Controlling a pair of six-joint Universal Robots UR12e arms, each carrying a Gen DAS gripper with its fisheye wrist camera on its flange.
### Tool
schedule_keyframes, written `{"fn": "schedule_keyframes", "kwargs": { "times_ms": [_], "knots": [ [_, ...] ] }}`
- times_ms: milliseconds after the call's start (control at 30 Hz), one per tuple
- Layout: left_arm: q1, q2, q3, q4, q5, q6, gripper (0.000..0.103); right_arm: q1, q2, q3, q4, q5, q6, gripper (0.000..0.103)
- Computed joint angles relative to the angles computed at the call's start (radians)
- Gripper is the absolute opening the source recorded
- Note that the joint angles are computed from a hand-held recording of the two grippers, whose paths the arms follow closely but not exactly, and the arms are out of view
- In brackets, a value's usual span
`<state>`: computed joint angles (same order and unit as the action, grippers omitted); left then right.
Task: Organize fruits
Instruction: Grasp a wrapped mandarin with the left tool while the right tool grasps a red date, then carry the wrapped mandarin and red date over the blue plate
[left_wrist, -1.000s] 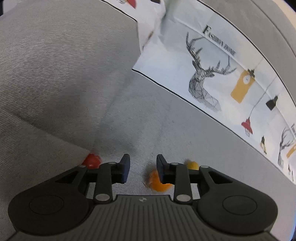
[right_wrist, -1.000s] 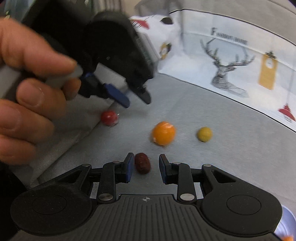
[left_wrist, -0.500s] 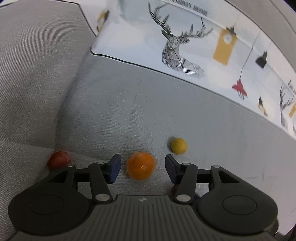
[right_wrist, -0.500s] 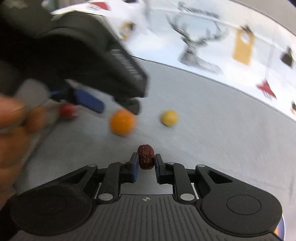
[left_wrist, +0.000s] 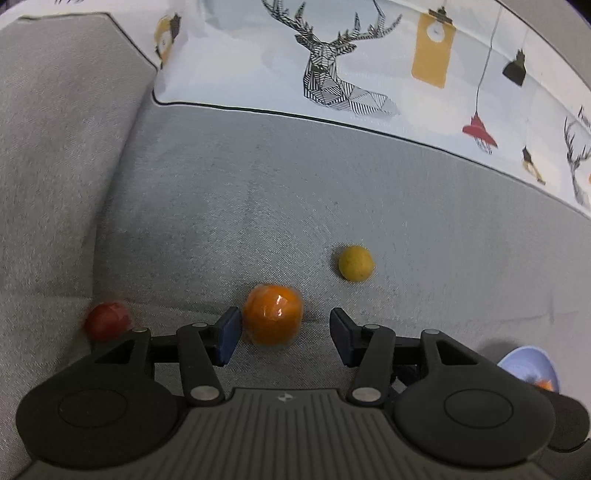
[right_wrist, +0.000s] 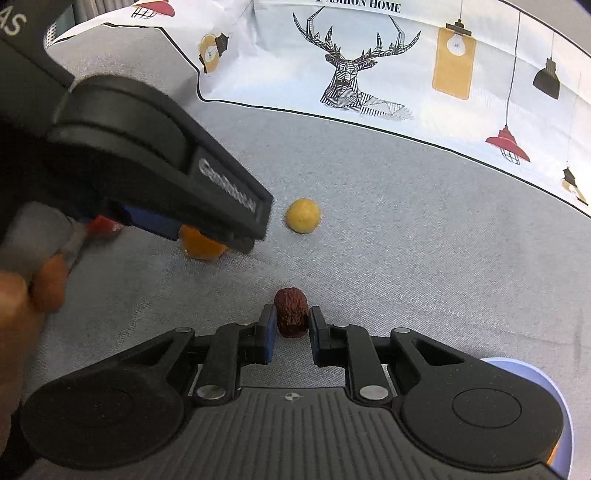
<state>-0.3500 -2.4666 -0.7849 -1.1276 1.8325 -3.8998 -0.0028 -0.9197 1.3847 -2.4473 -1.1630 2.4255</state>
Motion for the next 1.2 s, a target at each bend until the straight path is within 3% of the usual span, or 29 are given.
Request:
{"fn": "schedule_keyframes", "kwargs": {
  "times_ms": [100,233,433,633,833,933,1033,1100,1200],
  "knots": [
    [-0.004,-0.008,0.014,-0.016,0.017,0.013,0.056,0.001,0.002,-0.002,-0.002,0.001,0.007,0.020],
    [-0.007,-0.016,0.029,-0.049,0.049,0.016,0.040,-0.003,0.003,-0.006,0.005,0.011,0.018,0.020],
    [-0.007,0.021,-0.035,0.012,0.067,-0.038,0.039,-0.023,-0.006,-0.017,-0.008,0.061,0.072,0.020],
    [-0.021,0.072,-0.127,0.158,0.097,-0.063,0.040,-0.065,-0.043,-0.013,-0.115,0.116,0.176,0.020],
    [-0.060,0.099,-0.177,0.331,0.196,0.038,0.040,-0.146,-0.081,0.014,-0.192,0.181,0.203,0.020],
    [-0.077,0.117,-0.216,0.442,0.208,0.050,0.040,-0.183,-0.080,0.032,-0.223,0.178,0.235,0.020],
    [-0.090,0.133,-0.247,0.530,0.180,0.054,0.040,-0.211,-0.075,0.045,-0.214,0.163,0.327,0.019],
    [-0.099,0.139,-0.261,0.579,0.138,0.077,0.040,-0.228,-0.071,0.044,-0.229,0.206,0.374,0.019],
    [-0.112,0.130,-0.251,0.593,0.094,0.118,0.040,-0.236,-0.071,0.045,-0.225,0.180,0.349,0.019]
  ]
}}
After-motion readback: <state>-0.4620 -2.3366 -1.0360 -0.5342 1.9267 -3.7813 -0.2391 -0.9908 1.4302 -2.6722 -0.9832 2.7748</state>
